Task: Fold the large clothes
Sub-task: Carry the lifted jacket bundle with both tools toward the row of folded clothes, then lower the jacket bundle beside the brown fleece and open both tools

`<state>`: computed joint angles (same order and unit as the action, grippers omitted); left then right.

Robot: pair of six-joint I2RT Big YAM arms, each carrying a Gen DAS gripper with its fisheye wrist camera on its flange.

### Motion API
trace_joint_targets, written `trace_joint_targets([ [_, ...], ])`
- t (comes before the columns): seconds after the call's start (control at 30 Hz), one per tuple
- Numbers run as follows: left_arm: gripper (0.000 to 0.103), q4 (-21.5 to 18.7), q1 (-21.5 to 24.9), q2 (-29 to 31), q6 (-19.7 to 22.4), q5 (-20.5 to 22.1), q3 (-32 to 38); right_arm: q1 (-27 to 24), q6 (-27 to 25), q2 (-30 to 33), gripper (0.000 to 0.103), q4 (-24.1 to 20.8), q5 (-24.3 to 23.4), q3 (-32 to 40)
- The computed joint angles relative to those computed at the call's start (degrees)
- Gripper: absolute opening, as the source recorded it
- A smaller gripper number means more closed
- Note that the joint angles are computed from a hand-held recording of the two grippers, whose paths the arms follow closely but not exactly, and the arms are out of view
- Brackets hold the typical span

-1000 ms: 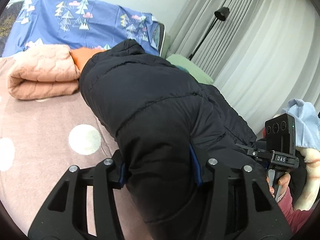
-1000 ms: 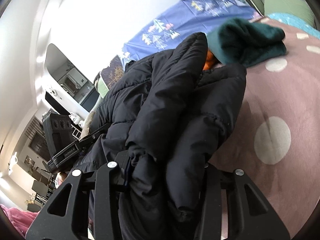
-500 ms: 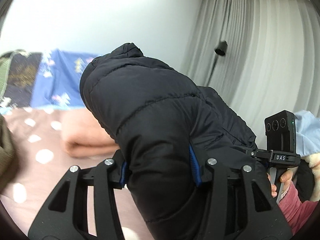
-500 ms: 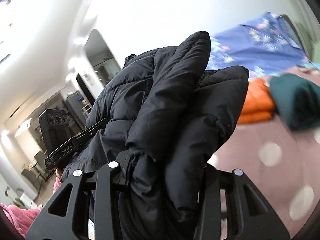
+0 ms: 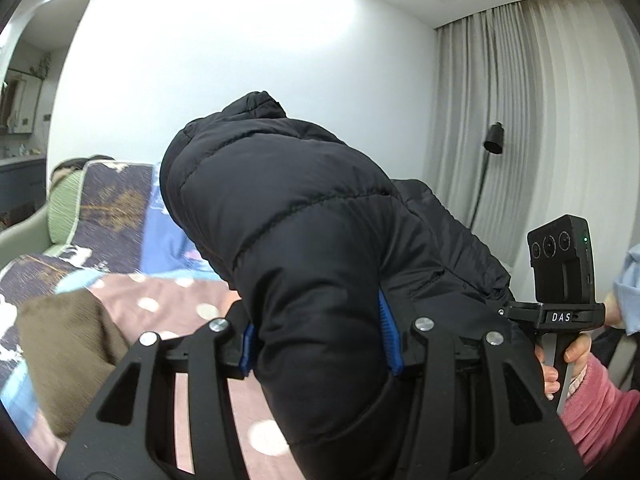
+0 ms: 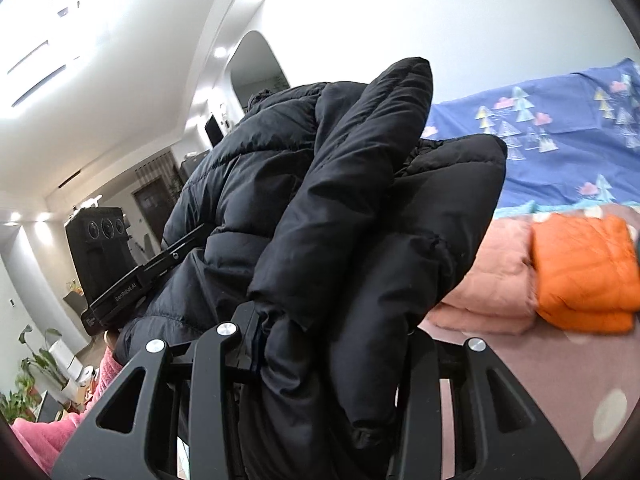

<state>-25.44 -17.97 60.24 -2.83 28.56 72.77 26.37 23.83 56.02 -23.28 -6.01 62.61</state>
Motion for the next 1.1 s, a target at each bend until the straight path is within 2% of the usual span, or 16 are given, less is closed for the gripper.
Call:
trace_joint_targets([
  [0.27, 0.048, 0.6, 6.5, 9.6, 1.0, 1.0, 8.6, -5.2, -1.5, 17.5, 0.038, 2.8, -9.1, 13.6],
  [0.5, 0.048, 3.0, 10.8, 21.0, -0.5, 2.9, 16.0, -7.9, -3.3, 31.1, 0.038, 1.5, -12.8, 25.6],
  [0.7, 0.048, 4.1, 11.6, 29.8, -1.9, 1.1, 20.9, -8.5, -3.9, 40.9, 0.038, -1.8, -12.6, 34.5],
  [0.87, 0.048, 5.2, 11.4, 35.2, -1.7, -1.1, 23.6, -9.3, -2.9, 47.3, 0.038, -1.8, -12.7, 39.6],
  [1.0, 0.048, 4.0, 11.5, 39.8, -1.7, -2.8, 27.1, -9.0, -2.3, 52.1, 0.038, -3.2, -11.5, 43.7],
  [1.1, 0.048, 0.5, 11.5, 43.8, -0.1, -5.5, 30.6, -8.9, -2.8, 56.6, 0.038, -6.1, -10.3, 48.4],
])
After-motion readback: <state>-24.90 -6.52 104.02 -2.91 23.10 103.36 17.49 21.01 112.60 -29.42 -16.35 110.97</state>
